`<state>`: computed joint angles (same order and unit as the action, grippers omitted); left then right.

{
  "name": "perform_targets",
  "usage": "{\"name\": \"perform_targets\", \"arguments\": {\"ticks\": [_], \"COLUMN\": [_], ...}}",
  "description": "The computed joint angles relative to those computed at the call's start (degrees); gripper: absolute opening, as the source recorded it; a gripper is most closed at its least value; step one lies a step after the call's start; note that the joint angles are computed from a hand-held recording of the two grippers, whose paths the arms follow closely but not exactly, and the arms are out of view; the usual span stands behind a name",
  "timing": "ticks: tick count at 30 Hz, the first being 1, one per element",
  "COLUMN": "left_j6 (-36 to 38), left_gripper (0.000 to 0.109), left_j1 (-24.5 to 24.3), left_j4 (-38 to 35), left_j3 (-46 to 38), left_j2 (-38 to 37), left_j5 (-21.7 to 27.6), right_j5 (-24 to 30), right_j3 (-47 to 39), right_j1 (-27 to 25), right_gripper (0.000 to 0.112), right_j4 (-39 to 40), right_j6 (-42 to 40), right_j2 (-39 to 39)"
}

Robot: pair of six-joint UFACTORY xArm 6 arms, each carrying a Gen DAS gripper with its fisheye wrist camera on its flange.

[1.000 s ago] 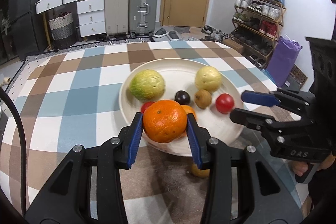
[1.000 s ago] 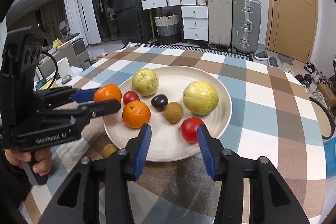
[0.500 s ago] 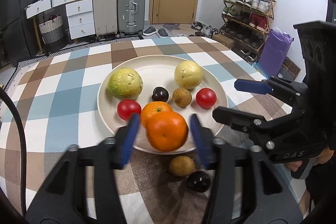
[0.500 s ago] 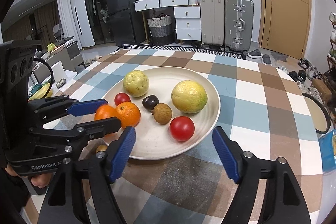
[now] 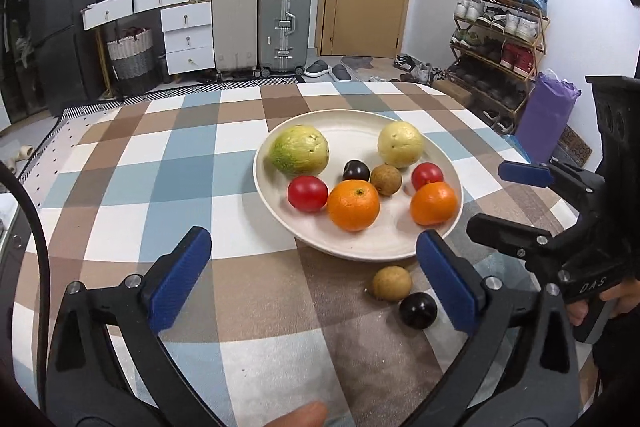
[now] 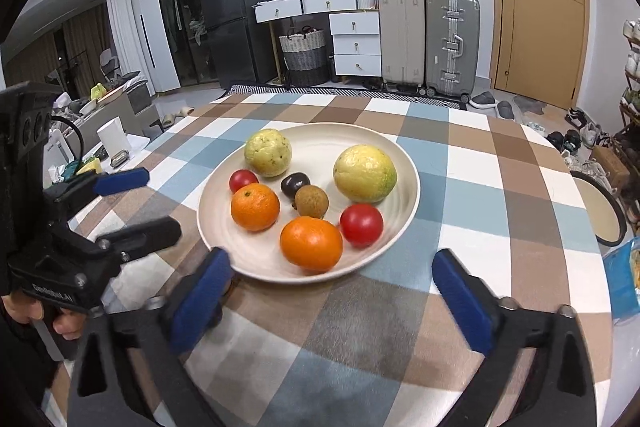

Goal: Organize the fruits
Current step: 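Reach the right tool to the dark plum and close on it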

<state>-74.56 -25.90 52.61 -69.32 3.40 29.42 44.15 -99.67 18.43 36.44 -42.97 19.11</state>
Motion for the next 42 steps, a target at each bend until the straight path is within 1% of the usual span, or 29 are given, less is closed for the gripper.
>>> {"name": "perform_targets", "arguments": {"ticks": [4, 10, 18, 23, 27, 28, 30, 34, 36, 41, 42], "left_j6": [-0.43, 0.38, 2.25, 3.06, 4.65, 4.86, 5.11, 4.16, 2.97, 2.11, 2.07], "left_gripper": [0.102, 0.102, 0.102, 0.102, 0.102, 0.102, 0.102, 0.102, 0.102, 0.102, 0.102], "left_j1": [-0.92, -1.41, -1.65, -1.27, -1.45, -1.47, -1.42, -1.13, -0.80, -0.02, 0.07], "left_j4": [0.83, -0.69, -2.96, -4.38, -5.65, -5.84, -6.23, -5.93, -5.55, -6.22, -6.41], "left_j3": [1.01, 3.13, 6.09, 6.99, 6.79, 6.83, 6.80, 7.22, 7.57, 8.29, 8.41], "left_j2": [-0.93, -1.91, -4.12, -4.69, -4.34, -4.33, -4.28, -4.80, -5.18, -5.68, -5.77], "left_j5": [1.22, 1.09, 0.94, -0.56, -0.24, -0.26, -0.22, 0.00, -0.07, -0.69, -0.83], "right_j5": [-0.08, 3.36, 11.56, 13.67, 14.49, 14.52, 14.48, 14.23, 14.32, 13.51, 13.26], "right_j3": [1.84, 1.38, -0.05, 0.24, 0.95, 1.05, 1.49, 1.70, 1.72, 2.43, 2.70], "right_j1": [0.06, 0.51, 0.62, 1.00, 1.97, 2.23, 2.79, 3.29, 3.47, 4.26, 4.44], "right_gripper": [0.103, 0.103, 0.103, 0.101, 0.089, 0.087, 0.079, 0.074, 0.067, 0.062, 0.059], "right_j4": [0.80, -0.84, -0.75, -1.19, -2.42, -2.94, -4.08, -4.43, -4.29, -4.68, -4.82], "right_j6": [-0.43, -0.36, -2.74, -4.14, -5.35, -5.45, -5.49, -6.02, -6.38, -7.98, -8.25], "right_j2": [-1.58, -1.86, -1.39, -1.50, -1.71, -1.64, -1.70, -1.60, -1.67, -2.07, -2.25]}}
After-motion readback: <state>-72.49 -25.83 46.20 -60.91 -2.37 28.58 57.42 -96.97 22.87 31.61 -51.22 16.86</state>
